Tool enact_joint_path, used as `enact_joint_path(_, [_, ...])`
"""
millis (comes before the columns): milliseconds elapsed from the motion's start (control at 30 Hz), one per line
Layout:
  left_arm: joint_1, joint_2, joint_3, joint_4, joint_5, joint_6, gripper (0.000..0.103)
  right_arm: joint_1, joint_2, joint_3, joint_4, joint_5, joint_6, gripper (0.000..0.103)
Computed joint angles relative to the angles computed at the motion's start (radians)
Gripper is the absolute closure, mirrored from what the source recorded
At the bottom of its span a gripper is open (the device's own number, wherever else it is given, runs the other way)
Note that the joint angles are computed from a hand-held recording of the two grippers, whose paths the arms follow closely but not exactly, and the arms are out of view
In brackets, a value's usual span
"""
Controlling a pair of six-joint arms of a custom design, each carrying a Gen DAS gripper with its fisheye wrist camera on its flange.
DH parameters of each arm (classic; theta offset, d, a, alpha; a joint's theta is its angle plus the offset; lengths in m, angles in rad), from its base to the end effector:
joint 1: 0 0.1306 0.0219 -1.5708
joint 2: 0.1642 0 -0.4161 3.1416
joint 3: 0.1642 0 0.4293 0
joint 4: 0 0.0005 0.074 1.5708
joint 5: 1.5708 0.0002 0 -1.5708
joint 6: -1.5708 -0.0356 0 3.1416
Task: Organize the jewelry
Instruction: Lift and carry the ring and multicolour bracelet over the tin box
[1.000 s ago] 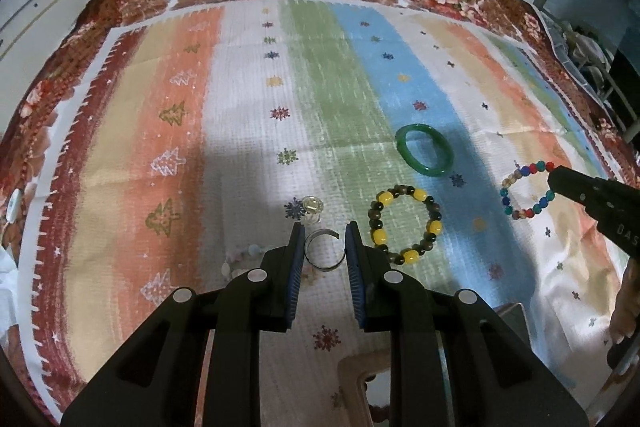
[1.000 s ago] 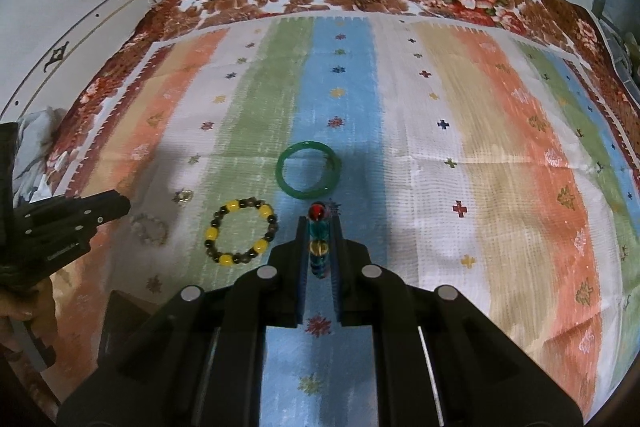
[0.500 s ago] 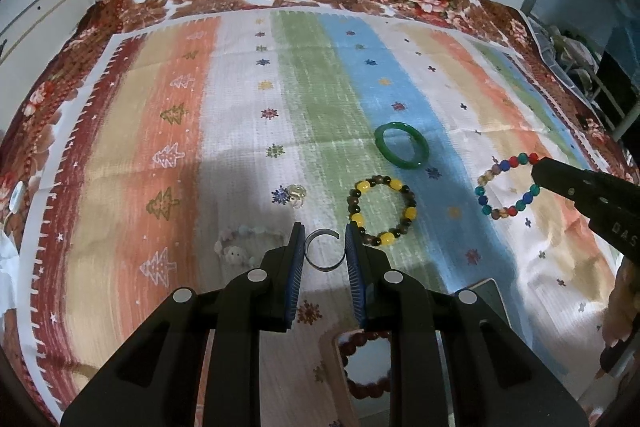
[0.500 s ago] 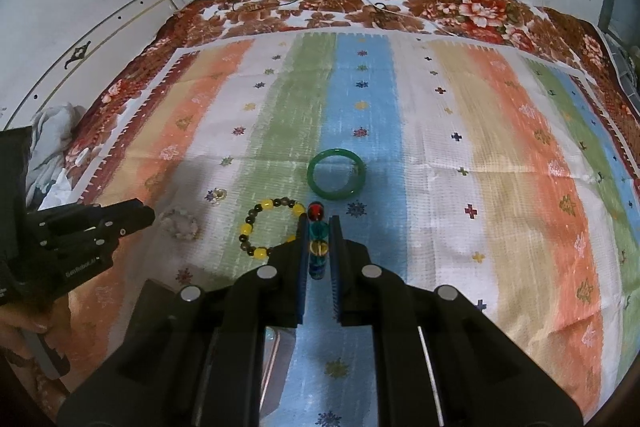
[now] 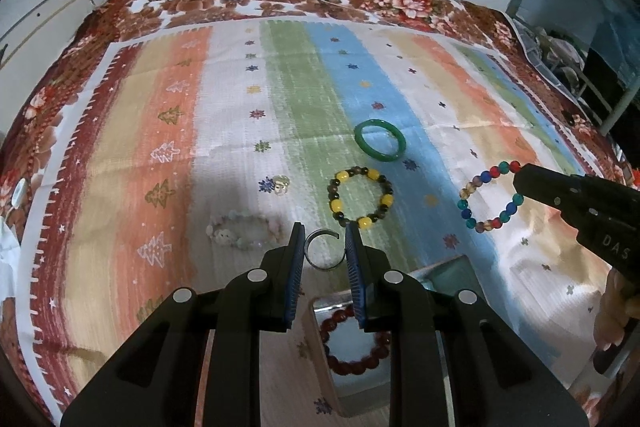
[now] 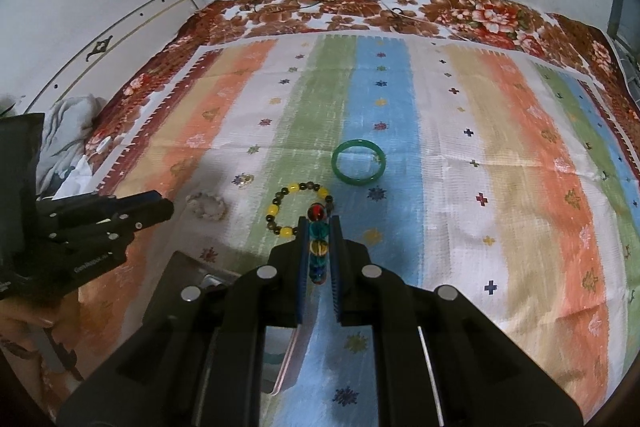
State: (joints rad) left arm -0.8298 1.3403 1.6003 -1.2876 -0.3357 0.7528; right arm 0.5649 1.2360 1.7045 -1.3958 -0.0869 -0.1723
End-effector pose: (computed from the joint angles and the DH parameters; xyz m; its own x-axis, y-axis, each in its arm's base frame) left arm 0.3219 -0.3352 0.5639 -0.8194 -0.0607 -0.5700 0.0294 0.9886 -0.1476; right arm 0.3363 0.2162 0.6468 -0.7647 -0.2824 -0.5792 -0.4529 0.8750 0.1713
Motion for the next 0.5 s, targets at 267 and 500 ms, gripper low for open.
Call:
enact_joint_path(267, [-0.049,-0.012,-0.008,-0.002,-0.028,0.002,0.083,0.021,-0.028,-0.014,-0.005,-0.009,0.005,0.092])
enact_joint_path(500, [-0.08,-0.023,-0.026,-0.003,-0.037,0.021,0.083,0.043,-0.053,-0.026,-0.007,-0.025,0.013,0.092])
